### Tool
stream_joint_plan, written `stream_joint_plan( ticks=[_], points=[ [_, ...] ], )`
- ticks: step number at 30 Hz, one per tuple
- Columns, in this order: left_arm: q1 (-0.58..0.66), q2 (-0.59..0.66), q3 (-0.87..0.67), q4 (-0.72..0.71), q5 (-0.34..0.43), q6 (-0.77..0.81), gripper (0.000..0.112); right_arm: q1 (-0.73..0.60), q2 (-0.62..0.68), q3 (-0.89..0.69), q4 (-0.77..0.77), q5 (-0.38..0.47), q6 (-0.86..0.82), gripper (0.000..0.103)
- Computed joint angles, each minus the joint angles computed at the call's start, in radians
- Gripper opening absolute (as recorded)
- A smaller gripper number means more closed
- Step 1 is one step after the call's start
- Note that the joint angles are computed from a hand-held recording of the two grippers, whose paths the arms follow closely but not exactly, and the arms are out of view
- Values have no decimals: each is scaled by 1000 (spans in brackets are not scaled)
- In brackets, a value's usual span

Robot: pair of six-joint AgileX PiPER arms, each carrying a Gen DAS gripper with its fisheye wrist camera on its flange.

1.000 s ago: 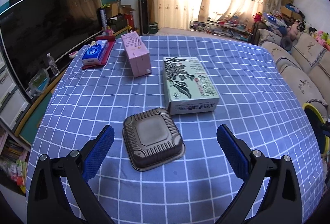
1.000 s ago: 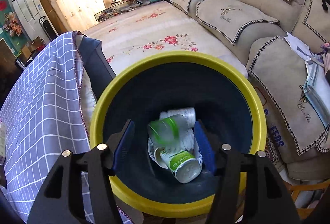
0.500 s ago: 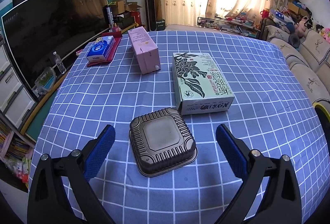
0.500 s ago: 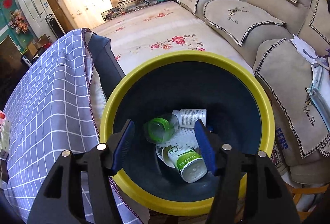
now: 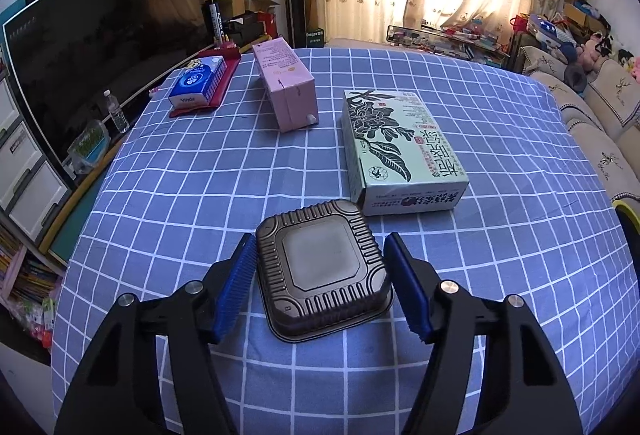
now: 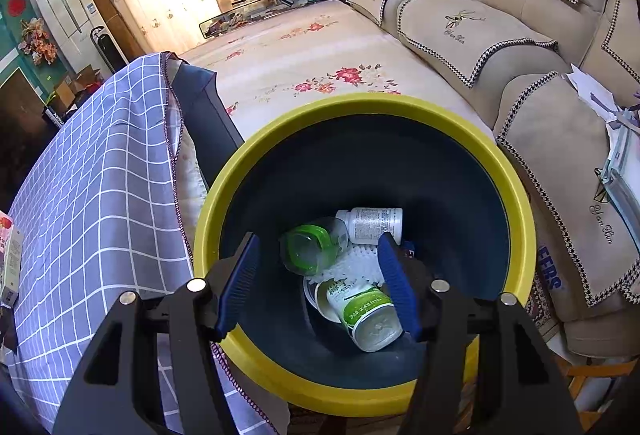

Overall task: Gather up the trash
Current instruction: 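Carry the brown container with the left gripper and release it into the bin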

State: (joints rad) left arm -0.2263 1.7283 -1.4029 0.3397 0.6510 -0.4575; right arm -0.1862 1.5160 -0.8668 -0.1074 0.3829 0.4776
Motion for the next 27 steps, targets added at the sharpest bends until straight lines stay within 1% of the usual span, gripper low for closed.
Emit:
stream_joint_plan(
  ticks=[3, 7, 11, 15, 17, 21, 26, 27],
  points=[
    [-4, -27, 13, -5, 4, 13, 65, -2, -12, 6, 16, -2, -16, 58],
    [-19, -83, 34, -48, 12, 67, 65, -9, -33, 14, 27, -1, -30, 58],
    [-69, -119, 26, -85, 24, 110, 65, -13, -73, 30, 3, -1, -11, 58],
    [-134, -107, -26, -140, 40, 165, 65, -28, -118, 45, 19, -2, -34, 58],
    [-182, -75, -74, -164, 51, 196, 65, -38, -146, 57, 12, -1, -37, 58],
    [-280, 11, -201, -204, 88, 251, 65, -87, -198, 78, 59, 6, -105, 58],
    [-401, 186, -466, -271, 181, 348, 65, -196, -267, 115, 160, 16, -238, 59],
    [-431, 239, -554, -289, 215, 372, 65, -226, -278, 121, 191, 19, -278, 59]
  ],
)
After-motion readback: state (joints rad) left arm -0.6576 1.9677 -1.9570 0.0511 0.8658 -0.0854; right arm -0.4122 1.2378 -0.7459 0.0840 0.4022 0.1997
